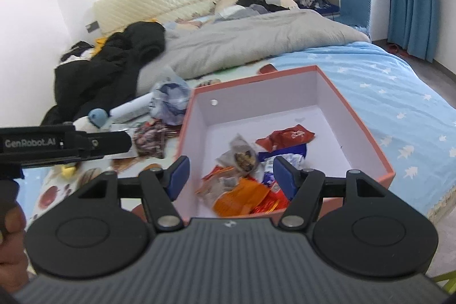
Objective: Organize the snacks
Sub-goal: 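Move both tools back toward the remaining snack pile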
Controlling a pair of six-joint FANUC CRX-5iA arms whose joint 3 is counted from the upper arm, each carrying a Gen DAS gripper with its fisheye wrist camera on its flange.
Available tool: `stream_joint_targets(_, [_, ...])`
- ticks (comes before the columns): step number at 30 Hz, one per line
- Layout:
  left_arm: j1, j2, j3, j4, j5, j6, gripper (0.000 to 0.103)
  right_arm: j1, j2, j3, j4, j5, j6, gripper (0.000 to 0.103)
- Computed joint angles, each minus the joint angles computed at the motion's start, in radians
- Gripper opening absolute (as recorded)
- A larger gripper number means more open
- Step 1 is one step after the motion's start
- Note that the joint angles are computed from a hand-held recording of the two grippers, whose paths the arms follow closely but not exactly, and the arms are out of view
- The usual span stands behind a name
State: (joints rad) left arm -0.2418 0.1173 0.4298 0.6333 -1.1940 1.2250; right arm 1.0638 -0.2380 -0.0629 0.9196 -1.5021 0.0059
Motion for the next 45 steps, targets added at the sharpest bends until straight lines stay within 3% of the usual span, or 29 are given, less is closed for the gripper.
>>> stream_joint_targets(11, [0.111,-0.221,-0.225,0.059,0.028,-0.065,0.061,0.153,0.007,-0.006,0.083,-0.041,-0.038,0.067])
stream_joint_targets(25, [0.293,-0.371,-0.35,0.048,-0.023,-0.078,0.061,0.216,0.031,-0.021,0.116,0.022,-0.038,0.067])
stream_joint_targets(32, [0.311,-0.363,-0.356,0.034,-0.014,-0.072,0.062,0.21,0.041,-0.011,0.079,0.082,0.001,0.067])
stream_joint_targets(45, [0.294,-0.22,-0.271,-0.032,0.0,-0.002,0.062,0.102,0.083,0.016,0.013,0.202,0.07,0.067])
